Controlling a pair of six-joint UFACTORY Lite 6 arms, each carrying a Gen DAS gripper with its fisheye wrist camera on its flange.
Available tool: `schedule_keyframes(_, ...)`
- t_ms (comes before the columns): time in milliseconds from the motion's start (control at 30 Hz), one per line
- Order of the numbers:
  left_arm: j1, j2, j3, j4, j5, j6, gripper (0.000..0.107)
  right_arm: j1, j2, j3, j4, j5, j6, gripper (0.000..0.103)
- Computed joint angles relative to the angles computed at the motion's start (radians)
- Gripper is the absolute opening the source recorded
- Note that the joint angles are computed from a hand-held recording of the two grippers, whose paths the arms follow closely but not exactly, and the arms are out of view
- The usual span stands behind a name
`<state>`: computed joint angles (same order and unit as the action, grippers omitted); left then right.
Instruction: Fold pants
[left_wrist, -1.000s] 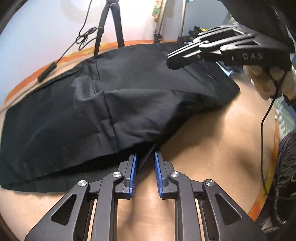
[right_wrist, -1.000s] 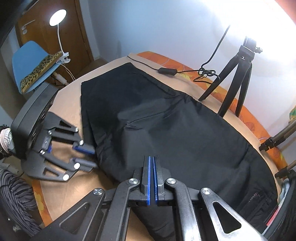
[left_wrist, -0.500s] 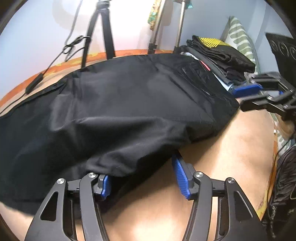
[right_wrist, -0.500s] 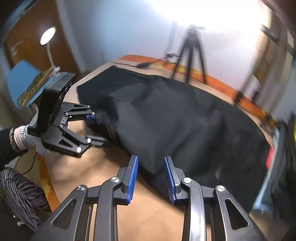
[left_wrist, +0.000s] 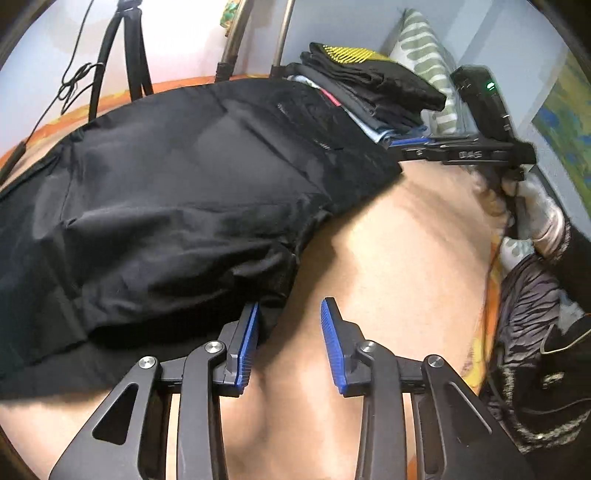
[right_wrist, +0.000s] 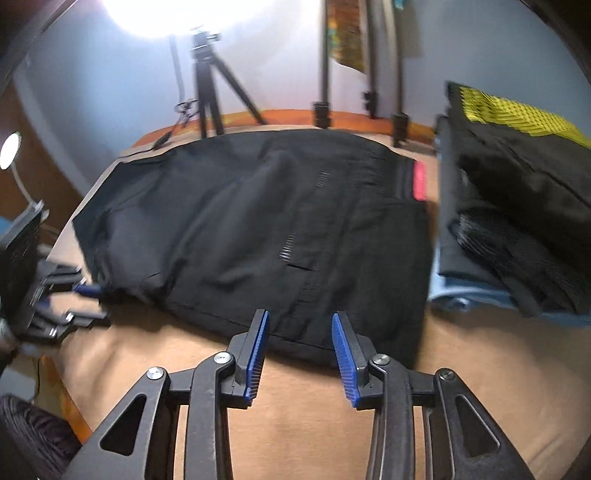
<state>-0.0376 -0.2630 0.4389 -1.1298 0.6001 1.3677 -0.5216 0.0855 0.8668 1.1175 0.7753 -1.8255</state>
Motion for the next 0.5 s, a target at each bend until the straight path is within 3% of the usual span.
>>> schedule_keyframes(67,0.017,-0.024,-0.005,0.002,0.027,-0.012,0.032,-0.005,0.009,0.006,0.018,-0.029,0.007,0.050)
schedule_keyframes(167,-0.028,-0.050,-0.014,0.008,-0.070,-0.063,0.032,-0.013,-0.006,-0.006,0.094,-0.099,-0.013,0.073)
schedule_keyframes(300,-0.045,0.041,0.016,-0.135,-0.121,0.000,0.032,-0.078,0.053,0.057,0.058,-0.050,0.124,0.074)
schedule_keyframes(333,-0.079,0.071,0.029,-0.156,-0.148,0.011,0.030,-0.099,0.079,0.083,0.035,-0.020,0.180,0.074)
schedule_keyframes(400,-0.149,0.090,0.032,-0.169,-0.209,0.018,0.009,-0.122,0.100,0.099,0.022,-0.004,0.221,0.074)
schedule_keyframes(433,-0.187,0.084,0.026,-0.162,-0.252,0.010,0.010,-0.132,0.110,0.105,0.019,-0.002,0.240,0.074)
schedule_keyframes(500,-0.185,0.065,0.018,-0.155,-0.242,0.012,0.010,-0.156,0.137,0.117,0.009,0.023,0.274,0.074)
